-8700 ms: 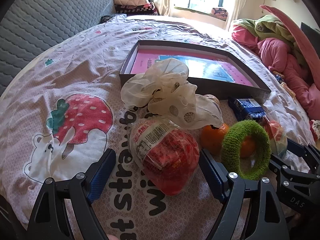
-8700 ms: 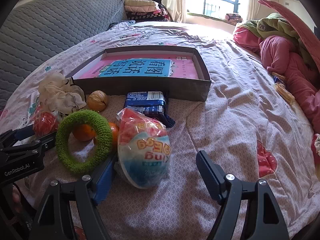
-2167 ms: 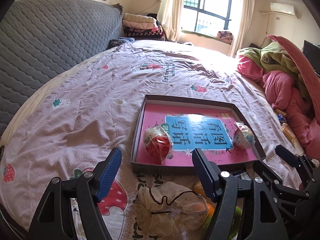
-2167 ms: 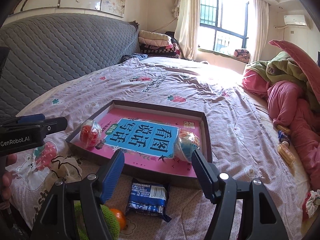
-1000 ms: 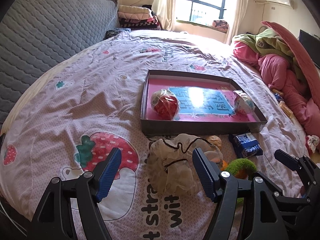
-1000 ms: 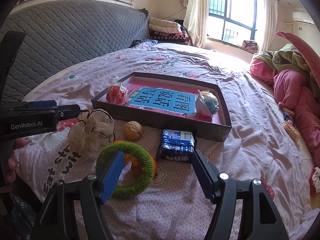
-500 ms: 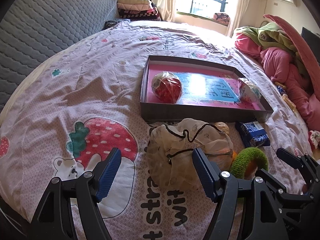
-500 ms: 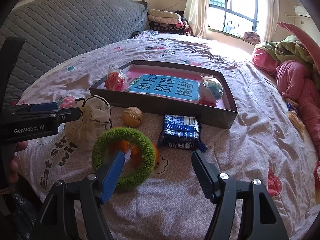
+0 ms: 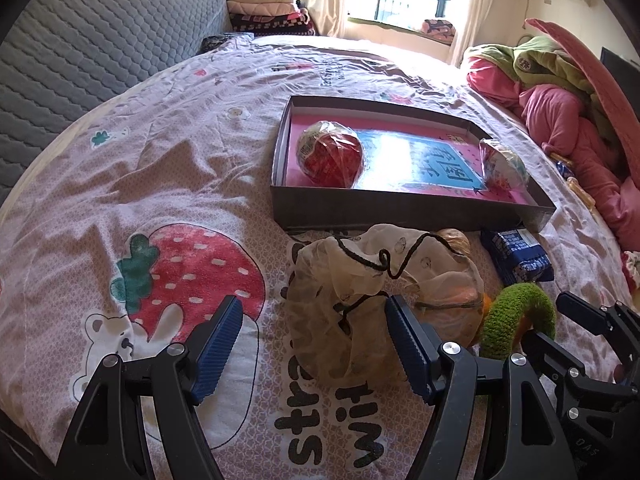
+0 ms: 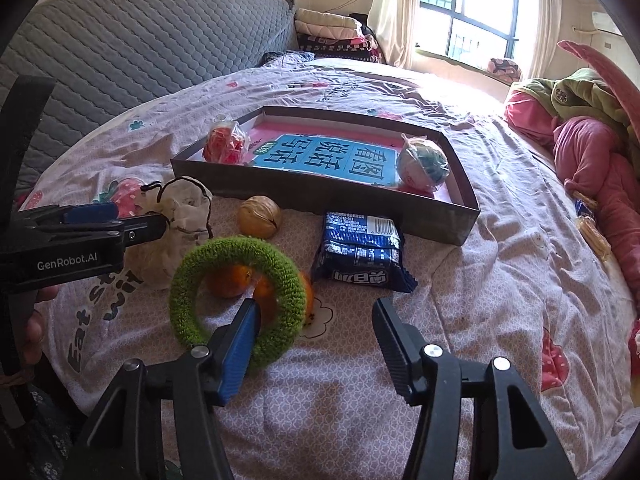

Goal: Organize objects
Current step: 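Close left tool on white lace bag while right tool grasps green ring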

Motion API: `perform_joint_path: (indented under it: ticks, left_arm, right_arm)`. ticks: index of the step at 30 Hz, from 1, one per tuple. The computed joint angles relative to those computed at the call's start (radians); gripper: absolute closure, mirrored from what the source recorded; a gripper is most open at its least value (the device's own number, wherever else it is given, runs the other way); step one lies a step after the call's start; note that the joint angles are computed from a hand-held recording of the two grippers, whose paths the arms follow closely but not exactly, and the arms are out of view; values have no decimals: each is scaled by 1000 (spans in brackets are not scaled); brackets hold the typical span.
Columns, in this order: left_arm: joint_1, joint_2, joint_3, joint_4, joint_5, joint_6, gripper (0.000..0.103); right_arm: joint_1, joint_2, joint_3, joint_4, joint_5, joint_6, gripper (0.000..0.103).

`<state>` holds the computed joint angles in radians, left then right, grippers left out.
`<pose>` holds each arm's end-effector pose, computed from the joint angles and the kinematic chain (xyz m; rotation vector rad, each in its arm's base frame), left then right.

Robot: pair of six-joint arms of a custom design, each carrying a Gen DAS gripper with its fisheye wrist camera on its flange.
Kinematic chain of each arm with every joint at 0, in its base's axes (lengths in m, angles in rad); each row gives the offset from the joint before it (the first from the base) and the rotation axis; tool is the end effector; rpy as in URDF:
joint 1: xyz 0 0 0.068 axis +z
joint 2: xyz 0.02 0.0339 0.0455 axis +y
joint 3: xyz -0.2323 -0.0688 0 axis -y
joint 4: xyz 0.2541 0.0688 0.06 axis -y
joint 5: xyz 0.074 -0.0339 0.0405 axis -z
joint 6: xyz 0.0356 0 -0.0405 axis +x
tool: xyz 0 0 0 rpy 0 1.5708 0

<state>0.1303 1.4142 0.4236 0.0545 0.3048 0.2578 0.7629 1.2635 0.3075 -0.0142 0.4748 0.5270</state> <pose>0.2366 0.0202 0.0764 0.2801 2.4427 -0.2145 0.1594 0.1299 0.0748 -0.1033 2.3925 -0.0172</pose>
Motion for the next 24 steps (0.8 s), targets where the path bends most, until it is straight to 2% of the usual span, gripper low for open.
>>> perform_joint_path:
  ticks: [6,11,16,21,24]
  left_arm:
    - [-26,102,20,72,2,-18,28]
    - [-56,123,20,109,-28,-48,29]
    - [-76,96,-3,125,-23,-30,68]
    - [-58,73,-13,108,27,-19,84]
    - [-30,54,-13,81,83,-15,90]
  right_arm:
    - [-13,5,-11,26,-8,-8,53]
    - [-20,2,-18,44,-18,-9,60]
    - [-27,-17,-31,60,-45,-20,74]
    - [-12,-18,-28,62,-33,-23,86]
    - [-26,-35,-37,63,-40,-18,87]
